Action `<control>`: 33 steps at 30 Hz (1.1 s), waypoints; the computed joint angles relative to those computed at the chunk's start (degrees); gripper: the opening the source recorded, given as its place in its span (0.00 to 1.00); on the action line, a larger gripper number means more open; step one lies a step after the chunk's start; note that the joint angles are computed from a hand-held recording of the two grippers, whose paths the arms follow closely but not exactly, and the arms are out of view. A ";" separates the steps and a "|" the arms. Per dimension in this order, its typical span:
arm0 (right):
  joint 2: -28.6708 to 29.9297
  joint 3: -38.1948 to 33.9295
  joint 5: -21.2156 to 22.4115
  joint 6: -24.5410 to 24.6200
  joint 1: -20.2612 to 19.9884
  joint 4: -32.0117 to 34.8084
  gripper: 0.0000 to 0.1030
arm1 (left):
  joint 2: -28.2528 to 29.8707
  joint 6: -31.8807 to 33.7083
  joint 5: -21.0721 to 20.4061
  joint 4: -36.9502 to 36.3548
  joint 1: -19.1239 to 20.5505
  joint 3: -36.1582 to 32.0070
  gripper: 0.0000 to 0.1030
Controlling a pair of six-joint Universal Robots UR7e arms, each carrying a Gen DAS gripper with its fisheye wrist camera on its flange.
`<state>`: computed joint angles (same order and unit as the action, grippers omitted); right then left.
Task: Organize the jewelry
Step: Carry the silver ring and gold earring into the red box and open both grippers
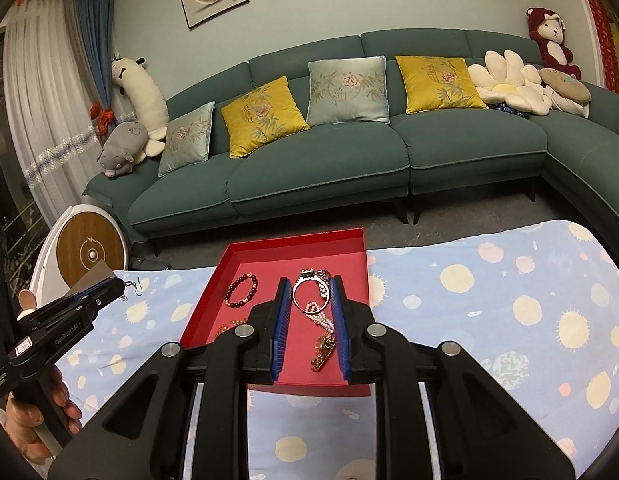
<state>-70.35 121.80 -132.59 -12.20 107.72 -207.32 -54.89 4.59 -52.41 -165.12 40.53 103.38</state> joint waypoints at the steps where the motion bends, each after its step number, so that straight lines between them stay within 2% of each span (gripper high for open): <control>1: 0.07 -0.10 -0.01 -0.06 -0.23 0.08 0.19 | 0.30 -0.02 0.11 0.05 0.10 -0.21 0.12; 12: 1.68 -3.12 1.88 -0.22 -2.94 3.50 0.19 | 4.85 1.54 0.57 1.00 0.99 -4.21 0.12; 17: 3.74 -6.12 2.93 -1.39 -4.49 6.59 0.19 | 8.60 4.34 0.23 0.15 2.05 -8.08 0.12; 26: 6.82 -10.25 6.40 -3.01 -8.15 9.98 0.19 | 16.33 3.94 -0.67 3.48 4.78 -16.92 0.12; 33: 8.11 -11.63 7.70 -2.72 -11.16 11.26 0.19 | 20.38 4.82 -0.80 4.29 5.16 -20.28 0.12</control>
